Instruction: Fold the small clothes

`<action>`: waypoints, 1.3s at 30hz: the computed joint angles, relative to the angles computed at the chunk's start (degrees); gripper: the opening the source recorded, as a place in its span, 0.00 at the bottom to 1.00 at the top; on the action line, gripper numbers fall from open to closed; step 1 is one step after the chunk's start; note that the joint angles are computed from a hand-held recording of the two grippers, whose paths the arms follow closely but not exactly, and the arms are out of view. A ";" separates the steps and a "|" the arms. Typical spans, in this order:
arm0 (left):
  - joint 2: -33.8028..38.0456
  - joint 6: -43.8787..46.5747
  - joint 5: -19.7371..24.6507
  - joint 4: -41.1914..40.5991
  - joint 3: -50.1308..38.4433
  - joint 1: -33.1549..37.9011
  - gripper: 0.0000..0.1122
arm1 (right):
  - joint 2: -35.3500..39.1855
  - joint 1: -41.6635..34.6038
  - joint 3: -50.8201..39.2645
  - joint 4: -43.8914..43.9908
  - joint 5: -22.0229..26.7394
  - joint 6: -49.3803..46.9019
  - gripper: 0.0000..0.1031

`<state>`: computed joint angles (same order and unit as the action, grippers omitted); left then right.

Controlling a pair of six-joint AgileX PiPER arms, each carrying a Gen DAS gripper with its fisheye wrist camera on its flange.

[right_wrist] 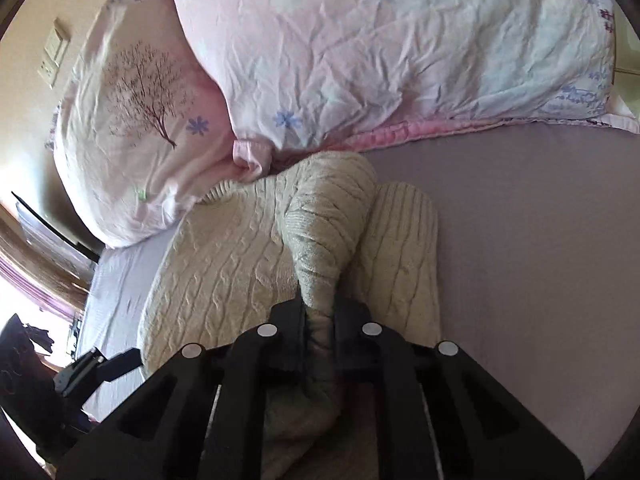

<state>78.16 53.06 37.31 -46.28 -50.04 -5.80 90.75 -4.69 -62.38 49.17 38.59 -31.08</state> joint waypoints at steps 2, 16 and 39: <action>0.98 0.80 1.37 -1.05 0.15 -0.62 0.53 | -1.47 -3.85 2.99 6.32 -1.15 -4.06 0.10; 3.35 2.15 12.39 -13.63 -3.64 15.14 0.59 | -9.49 -5.86 8.43 12.70 7.20 -15.71 0.42; 26.14 -9.09 15.53 -11.89 -20.13 10.94 0.56 | 10.99 -14.43 2.87 23.98 20.71 -18.33 0.35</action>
<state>104.30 43.97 52.84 -58.17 -70.17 5.14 101.75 -19.12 -59.51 73.16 59.30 -49.40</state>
